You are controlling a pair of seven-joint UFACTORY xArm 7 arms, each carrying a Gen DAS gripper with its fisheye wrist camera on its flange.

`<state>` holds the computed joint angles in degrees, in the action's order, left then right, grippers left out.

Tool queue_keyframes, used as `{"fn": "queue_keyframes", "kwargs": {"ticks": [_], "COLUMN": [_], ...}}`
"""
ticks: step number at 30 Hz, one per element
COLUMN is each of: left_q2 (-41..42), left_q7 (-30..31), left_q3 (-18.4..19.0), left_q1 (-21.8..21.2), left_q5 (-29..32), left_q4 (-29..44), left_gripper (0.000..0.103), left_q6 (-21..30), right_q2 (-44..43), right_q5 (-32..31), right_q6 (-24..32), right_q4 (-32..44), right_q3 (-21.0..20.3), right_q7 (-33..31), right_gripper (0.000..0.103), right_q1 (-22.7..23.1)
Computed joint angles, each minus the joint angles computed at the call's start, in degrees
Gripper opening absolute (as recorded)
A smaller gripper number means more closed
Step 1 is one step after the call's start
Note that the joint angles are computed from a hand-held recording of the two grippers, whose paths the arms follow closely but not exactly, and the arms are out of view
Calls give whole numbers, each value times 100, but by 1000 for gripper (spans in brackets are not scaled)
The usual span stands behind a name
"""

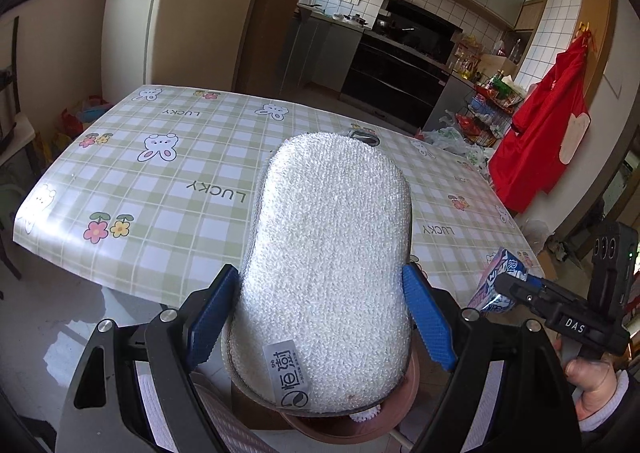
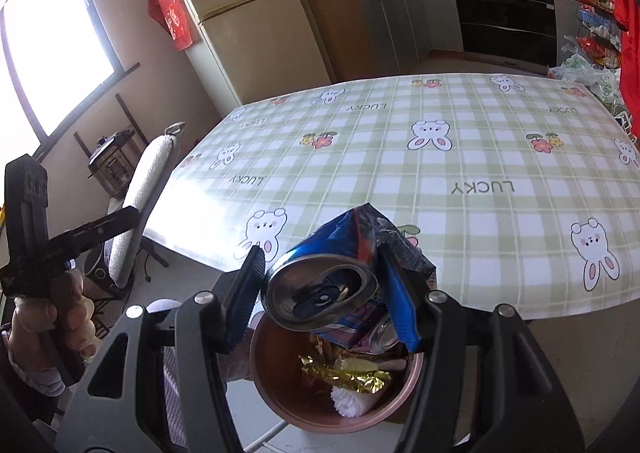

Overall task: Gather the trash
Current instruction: 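Carry the crushed cans into the bin and open the right tool while the left tool holds the sponge, then lower the white sponge into the bin and open the left tool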

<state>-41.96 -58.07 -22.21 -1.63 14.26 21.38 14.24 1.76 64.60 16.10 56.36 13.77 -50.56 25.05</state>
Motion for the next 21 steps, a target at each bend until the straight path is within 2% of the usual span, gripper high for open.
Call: {"fn": "queue_keyframes", "kwargs": {"ticks": [8, 12, 17, 21], "left_q2": [-336, -205, 9, 146], "left_q7": [-47, -1, -17, -164], "left_q3": [-9, 17, 4, -153], "left_q1": [-227, -209, -229, -145], "left_q5": [-54, -36, -10, 81], "left_q4": [-160, -103, -33, 78], "left_gripper": [81, 81, 81, 81], "left_q6": [223, 321, 294, 193], "right_q2": [7, 86, 57, 3], "right_q5": [-112, -56, 71, 477], "right_q6": [252, 220, -342, -1024], "right_q4": [17, 122, 97, 27], "right_q3": [35, 51, 80, 115], "right_q7": [166, 44, -191, -709], "right_gripper": [60, 79, 93, 95], "right_q1": [82, 66, 58, 76]}}
